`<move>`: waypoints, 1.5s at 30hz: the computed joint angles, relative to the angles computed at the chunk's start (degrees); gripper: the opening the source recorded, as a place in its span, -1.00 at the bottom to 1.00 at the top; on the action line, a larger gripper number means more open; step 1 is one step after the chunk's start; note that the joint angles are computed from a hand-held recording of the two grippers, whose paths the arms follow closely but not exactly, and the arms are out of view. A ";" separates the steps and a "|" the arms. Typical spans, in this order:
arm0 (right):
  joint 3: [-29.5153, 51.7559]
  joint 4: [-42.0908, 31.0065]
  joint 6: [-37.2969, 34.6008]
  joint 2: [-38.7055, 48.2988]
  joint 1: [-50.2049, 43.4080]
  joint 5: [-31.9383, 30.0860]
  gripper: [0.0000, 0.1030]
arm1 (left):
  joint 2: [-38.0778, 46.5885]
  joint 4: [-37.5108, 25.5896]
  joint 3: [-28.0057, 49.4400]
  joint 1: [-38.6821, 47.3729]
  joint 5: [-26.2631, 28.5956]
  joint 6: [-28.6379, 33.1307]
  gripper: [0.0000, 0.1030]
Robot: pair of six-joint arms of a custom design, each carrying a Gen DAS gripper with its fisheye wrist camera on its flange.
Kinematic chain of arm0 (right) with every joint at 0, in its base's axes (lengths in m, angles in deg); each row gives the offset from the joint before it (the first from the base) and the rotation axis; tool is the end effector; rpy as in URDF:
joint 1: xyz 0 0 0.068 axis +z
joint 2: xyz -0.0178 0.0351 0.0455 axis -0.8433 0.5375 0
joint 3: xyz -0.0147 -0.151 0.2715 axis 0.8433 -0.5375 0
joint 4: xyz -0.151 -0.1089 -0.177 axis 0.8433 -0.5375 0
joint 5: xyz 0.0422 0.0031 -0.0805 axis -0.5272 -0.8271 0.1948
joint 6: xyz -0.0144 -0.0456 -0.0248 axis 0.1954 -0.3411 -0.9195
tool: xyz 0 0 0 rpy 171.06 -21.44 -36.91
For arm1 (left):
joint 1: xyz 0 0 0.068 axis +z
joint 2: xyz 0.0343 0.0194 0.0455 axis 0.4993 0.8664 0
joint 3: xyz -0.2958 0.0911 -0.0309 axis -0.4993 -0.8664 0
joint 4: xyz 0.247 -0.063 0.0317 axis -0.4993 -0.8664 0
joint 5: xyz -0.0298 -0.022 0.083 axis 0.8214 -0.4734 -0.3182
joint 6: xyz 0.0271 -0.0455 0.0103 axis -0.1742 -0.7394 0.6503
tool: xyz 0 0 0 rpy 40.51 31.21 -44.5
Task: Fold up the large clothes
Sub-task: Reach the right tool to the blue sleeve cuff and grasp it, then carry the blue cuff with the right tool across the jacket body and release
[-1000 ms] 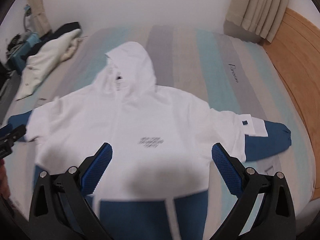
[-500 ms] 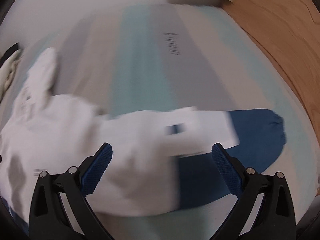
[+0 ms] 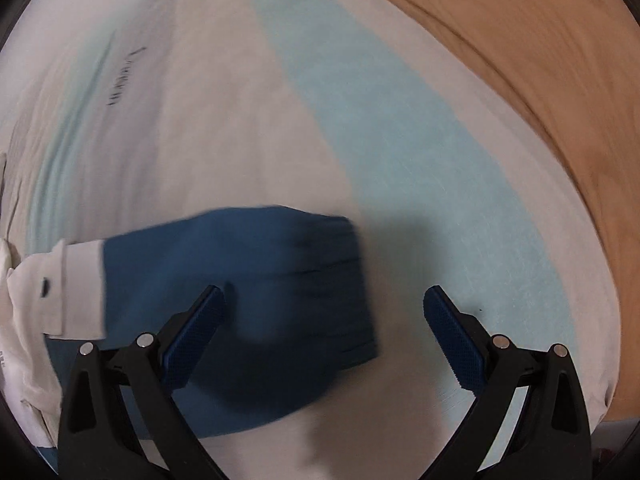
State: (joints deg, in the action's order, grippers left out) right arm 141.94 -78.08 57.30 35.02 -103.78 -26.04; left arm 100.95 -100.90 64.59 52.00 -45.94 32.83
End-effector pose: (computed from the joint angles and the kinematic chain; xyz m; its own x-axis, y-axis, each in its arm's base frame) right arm 0.2222 -0.2274 0.1952 -0.8896 0.3315 -0.3142 0.3614 0.9315 -0.0402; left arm 0.2860 0.1153 0.1957 -0.9115 -0.0975 -0.3995 -0.1455 0.9851 0.0915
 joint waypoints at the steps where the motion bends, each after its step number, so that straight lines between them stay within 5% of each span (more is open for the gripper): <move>1: 0.23 0.31 -0.92 1.27 -1.07 -0.78 0.86 | 0.76 -0.10 0.40 -0.77 -0.26 -0.72 0.89; 8: 1.82 -1.10 -2.13 6.17 -4.27 -7.32 0.54 | 4.74 -0.14 3.45 -6.01 -3.05 -3.66 0.89; 13: 3.04 -3.24 -0.98 6.69 -3.88 -10.35 -0.06 | 4.84 -0.16 3.55 -8.52 -3.96 -4.06 0.89; 30: 4.21 -5.79 -0.34 8.32 -2.19 -8.01 0.08 | 1.95 -0.65 0.46 -8.67 -3.82 -3.19 0.89; 37: 1.84 -5.65 0.86 4.24 -1.70 -6.91 -0.47 | -1.91 -3.12 -0.17 -7.86 -3.82 -1.94 0.89; 45: 0.20 -11.21 2.72 -7.69 -1.49 -10.26 -0.50 | -7.66 -6.05 -1.37 -3.52 -1.65 1.76 0.89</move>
State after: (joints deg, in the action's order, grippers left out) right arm 142.14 -89.29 60.02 27.34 -105.27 -36.30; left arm 93.29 -106.95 63.21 48.48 -47.60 34.59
